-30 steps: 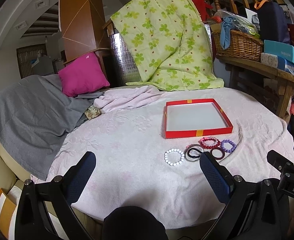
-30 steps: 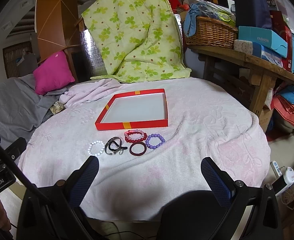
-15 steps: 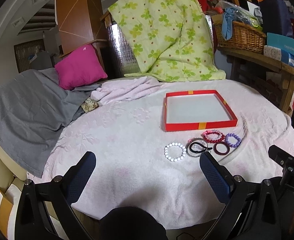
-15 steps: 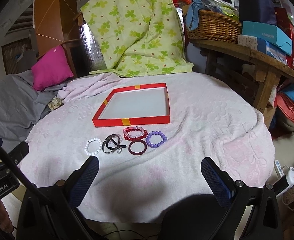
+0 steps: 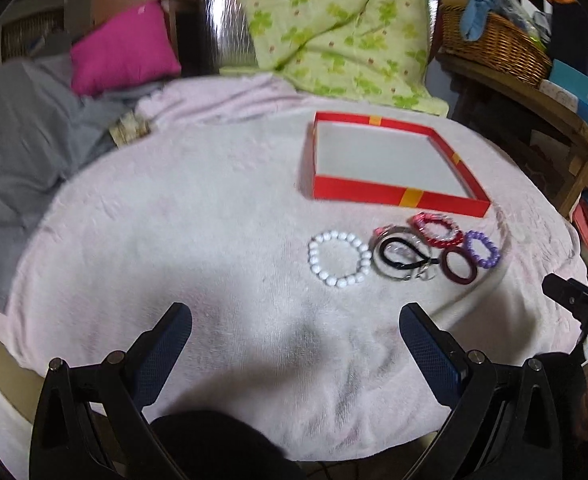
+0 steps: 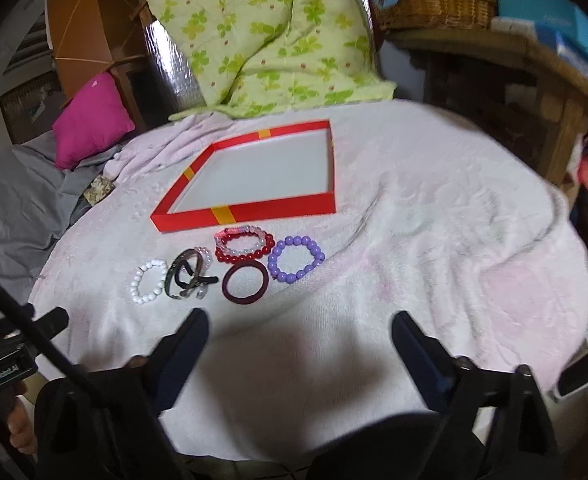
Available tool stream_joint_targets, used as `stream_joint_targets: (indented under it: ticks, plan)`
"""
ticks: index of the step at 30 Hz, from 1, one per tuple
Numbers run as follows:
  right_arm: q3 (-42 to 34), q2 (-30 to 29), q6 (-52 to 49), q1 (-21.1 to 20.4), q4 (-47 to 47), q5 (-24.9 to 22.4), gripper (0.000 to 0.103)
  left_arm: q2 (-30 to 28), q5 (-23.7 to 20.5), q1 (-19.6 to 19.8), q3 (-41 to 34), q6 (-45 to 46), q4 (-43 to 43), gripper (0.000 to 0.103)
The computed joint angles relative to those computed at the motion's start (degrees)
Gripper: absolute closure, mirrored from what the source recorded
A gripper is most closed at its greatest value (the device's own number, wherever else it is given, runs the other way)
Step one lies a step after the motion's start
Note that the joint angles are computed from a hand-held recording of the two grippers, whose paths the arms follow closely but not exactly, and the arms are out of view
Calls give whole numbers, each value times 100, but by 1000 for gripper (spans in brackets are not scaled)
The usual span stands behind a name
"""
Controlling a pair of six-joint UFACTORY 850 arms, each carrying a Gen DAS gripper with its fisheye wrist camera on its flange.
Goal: Organize jewelry
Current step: 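Move the left tool toward the grey bangle while the right tool approaches the maroon bangle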
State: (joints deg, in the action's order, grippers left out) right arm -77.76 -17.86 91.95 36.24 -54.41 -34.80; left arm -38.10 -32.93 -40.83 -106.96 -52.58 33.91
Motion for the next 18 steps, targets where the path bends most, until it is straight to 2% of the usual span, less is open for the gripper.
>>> stream_joint_targets:
  ticks: [2,7,10,13,15,18]
  plan:
    - [-9,-68,-164,-146,161,323,25,-94,38,57,-51,-38,-34,0]
    - [-239,-371,-810,-406,712,1107,39,-287,58,170,-178,297,-355,0]
    - [-343,-554,-1056,-511,968,1595,48,-225,247,179,-59,316,-356,1]
    - [-337,-672,-1183,-543,1128,1987,52,-194,448,138,-33,434,-291,7]
    - [-318,-701,-1500,-541,1427,2159,52,-292,399,64,-193,745,-310,15]
    - [-264,-700,-1989,-557,1973,2376,52,-486,280,23,-495,1256,-717,19]
